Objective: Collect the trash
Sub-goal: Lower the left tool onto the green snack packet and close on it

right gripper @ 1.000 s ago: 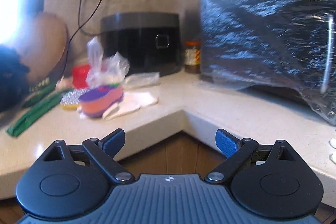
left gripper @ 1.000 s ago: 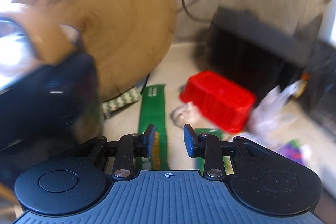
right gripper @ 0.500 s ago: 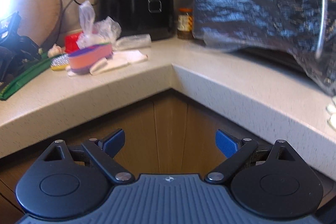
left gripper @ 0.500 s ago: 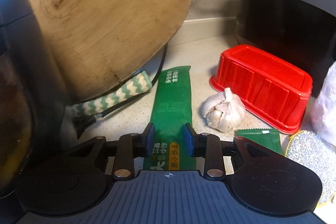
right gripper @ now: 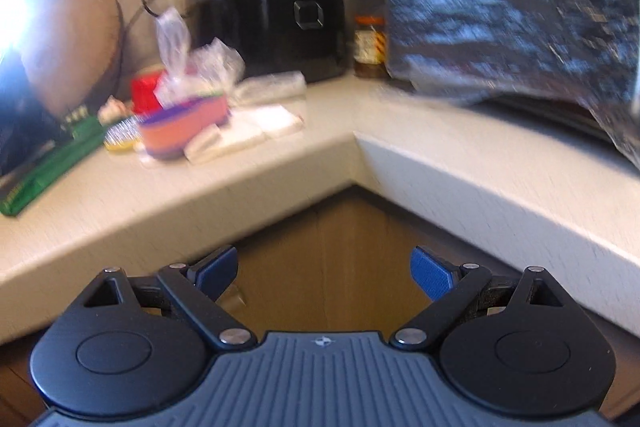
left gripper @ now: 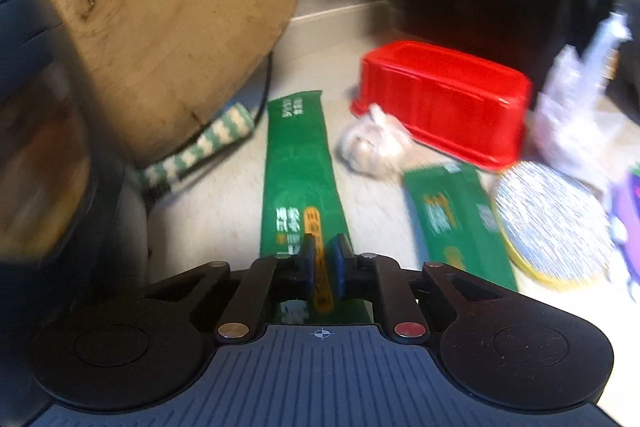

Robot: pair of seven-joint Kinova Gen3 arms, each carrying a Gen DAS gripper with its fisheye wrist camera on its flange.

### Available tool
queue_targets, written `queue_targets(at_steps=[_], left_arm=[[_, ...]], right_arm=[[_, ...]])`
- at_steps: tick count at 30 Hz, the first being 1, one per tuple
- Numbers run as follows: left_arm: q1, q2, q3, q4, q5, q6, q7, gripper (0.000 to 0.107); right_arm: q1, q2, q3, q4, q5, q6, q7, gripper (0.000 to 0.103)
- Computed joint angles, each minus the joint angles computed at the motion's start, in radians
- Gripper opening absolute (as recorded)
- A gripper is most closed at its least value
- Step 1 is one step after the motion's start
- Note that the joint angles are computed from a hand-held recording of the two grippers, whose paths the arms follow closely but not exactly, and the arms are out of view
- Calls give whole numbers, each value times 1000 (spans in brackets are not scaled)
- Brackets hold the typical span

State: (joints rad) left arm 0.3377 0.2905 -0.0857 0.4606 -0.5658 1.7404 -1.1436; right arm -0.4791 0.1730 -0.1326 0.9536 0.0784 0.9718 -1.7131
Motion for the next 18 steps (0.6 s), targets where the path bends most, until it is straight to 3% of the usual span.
queue_targets(at_steps=[4,6,9,11,15,18], left_arm=[[56,-125,42,180,-18,-50,87,11],[73,-168,82,217,-26,-35,112,11],[55,-209,158,214,34,28,117,11],[77,-233,190,220,25,46,138,12],[93,-260,245,239,-96,-27,206,12],[30,-234,264,211,-90,-86,230,16]], right_arm=[[-14,32,-18,-73,-36,-26,28,94],[-32,54,-26,-122,-47,-20,54,94],[-78,84,-28,-183,-37,-14,90,94],[-97,95,-30,-199,-47,-18,110,94],[-121,112,-30,-223,-76,-3,121,94],[-139,98,-22,-192,-67,-15,116,94]])
